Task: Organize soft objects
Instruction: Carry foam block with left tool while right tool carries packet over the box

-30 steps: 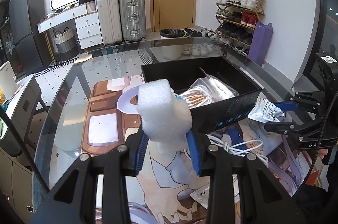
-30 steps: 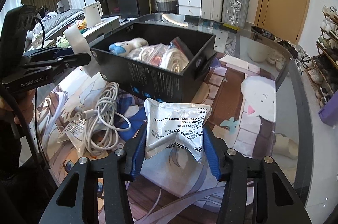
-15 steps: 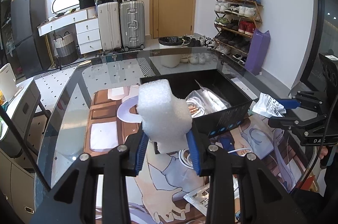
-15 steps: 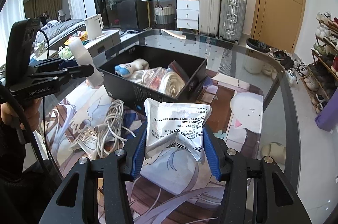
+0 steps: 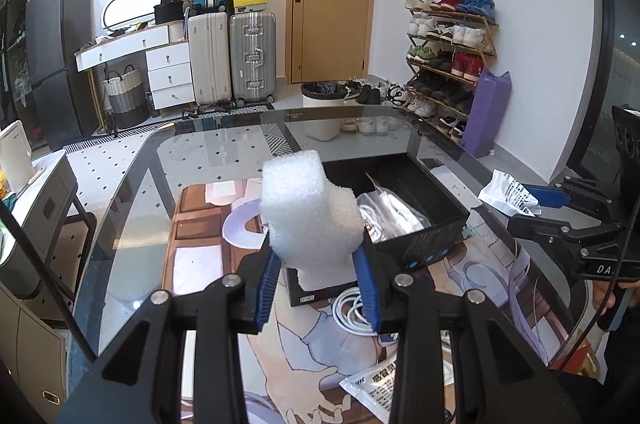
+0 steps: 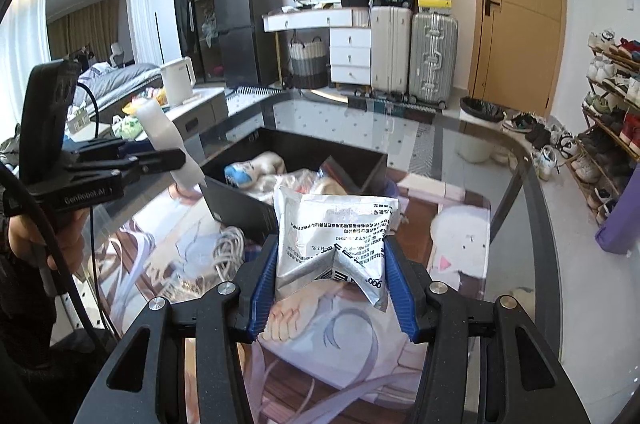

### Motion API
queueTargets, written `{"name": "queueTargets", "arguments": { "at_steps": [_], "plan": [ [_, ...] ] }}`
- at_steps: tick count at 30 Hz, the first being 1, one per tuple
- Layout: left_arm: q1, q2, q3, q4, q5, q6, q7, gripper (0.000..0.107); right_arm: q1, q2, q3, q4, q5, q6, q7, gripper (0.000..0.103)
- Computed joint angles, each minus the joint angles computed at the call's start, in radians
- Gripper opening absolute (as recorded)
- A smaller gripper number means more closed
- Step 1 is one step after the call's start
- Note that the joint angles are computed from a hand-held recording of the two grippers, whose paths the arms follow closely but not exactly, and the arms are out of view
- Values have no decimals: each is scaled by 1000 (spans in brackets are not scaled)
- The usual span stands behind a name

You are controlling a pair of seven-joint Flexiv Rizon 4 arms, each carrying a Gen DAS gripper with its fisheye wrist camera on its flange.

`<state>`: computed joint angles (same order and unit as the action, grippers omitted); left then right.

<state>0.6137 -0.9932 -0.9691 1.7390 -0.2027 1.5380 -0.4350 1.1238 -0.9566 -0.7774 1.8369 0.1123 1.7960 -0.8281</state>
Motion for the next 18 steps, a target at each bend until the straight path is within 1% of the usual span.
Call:
{"name": "queueTargets", "arguments": {
  "at_steps": [7,18],
  "plan": [
    [-17,-1,-8,-27,-2,0,-5,34,12,-16,-35,-29,5,-5,11,51],
    [-60,-1,17,-79,-22,4,-9,34,-15,-15,-38,-70,-19,-16,23,51]
  ]
}}
